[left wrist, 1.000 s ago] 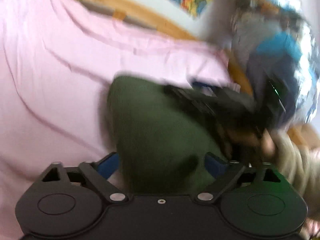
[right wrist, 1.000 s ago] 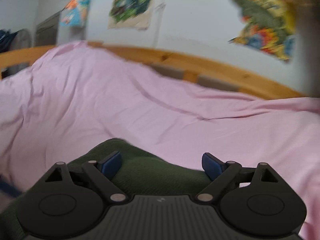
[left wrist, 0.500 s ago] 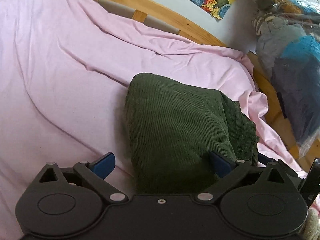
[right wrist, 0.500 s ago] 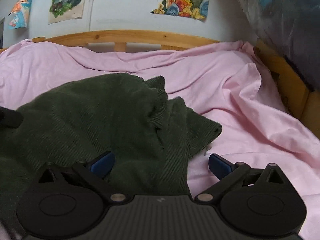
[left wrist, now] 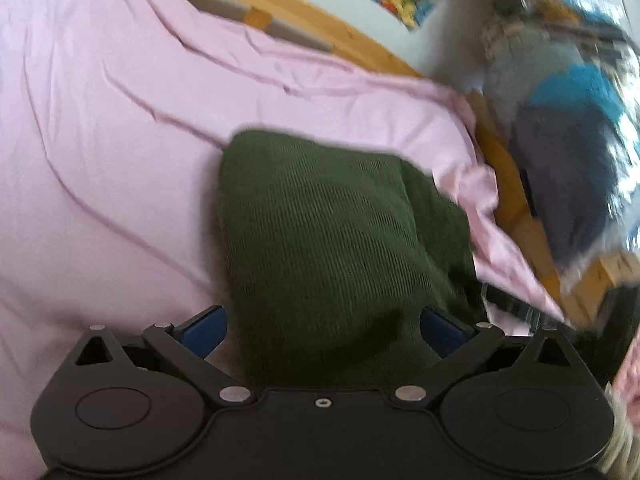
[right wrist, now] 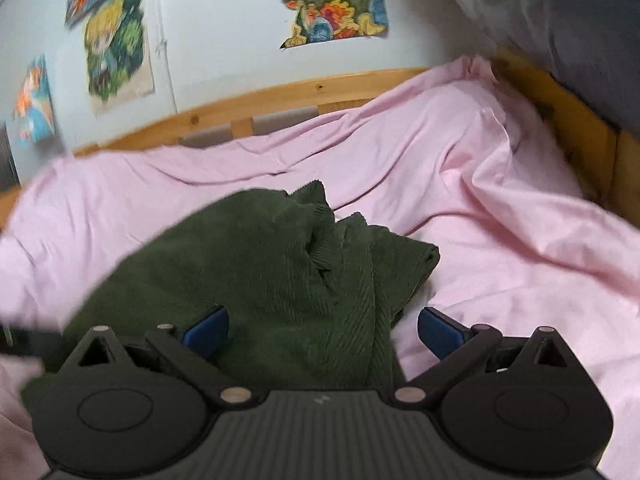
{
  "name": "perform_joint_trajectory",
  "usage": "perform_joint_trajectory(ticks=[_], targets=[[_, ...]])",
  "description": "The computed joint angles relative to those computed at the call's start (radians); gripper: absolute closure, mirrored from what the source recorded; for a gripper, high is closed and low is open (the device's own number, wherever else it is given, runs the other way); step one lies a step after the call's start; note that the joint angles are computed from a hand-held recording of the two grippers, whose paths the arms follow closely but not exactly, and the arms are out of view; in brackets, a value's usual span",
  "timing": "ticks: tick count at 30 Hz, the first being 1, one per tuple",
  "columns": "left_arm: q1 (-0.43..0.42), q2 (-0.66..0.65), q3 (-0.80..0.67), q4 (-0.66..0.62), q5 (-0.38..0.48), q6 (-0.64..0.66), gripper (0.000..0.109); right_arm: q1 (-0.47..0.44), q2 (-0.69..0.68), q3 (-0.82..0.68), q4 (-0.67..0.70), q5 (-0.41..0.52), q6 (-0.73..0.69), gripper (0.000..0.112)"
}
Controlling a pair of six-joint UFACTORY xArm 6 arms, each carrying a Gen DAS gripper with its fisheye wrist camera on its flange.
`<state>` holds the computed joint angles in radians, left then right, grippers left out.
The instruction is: Fold large clothes
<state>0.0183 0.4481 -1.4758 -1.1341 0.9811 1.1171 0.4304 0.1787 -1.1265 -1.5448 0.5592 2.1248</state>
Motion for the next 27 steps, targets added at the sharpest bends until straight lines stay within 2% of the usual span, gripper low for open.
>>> perform_joint_trajectory(ticks=[2, 4, 7, 12, 22, 27], targets=[[0.006, -0.027, 0.059, -0.023, -0.009, 0.044, 0.006, -0.025, -0.026, 0.026, -0.021, -0.05, 0.068, 0.01], [0.007, -0.023, 0.07, -0.008, -0.005, 0.011, 0.006, -0.046, -0.042, 0.043, -0.039, -0.095, 0.121, 0.01], [-0.006, -0.015, 0.065, 0.023, -0.015, -0.042, 0.006, -0.045, -0.042, 0.047, 0.021, -0.072, 0.066, 0.01], [-0.049, -0.071, 0.123, 0.027, -0.125, 0.053, 0.006, -0.058, -0.024, 0.043, 0.058, -0.084, 0.066, 0.01], [-0.046, -0.083, 0.125, 0.048, -0.13, 0.025, 0.006, -0.047, -0.001, 0.02, 0.095, -0.067, 0.018, 0.01], [-0.045, -0.083, 0.123, 0.045, -0.124, 0.021, 0.006, -0.048, -0.005, 0.024, 0.072, -0.073, 0.041, 0.01]])
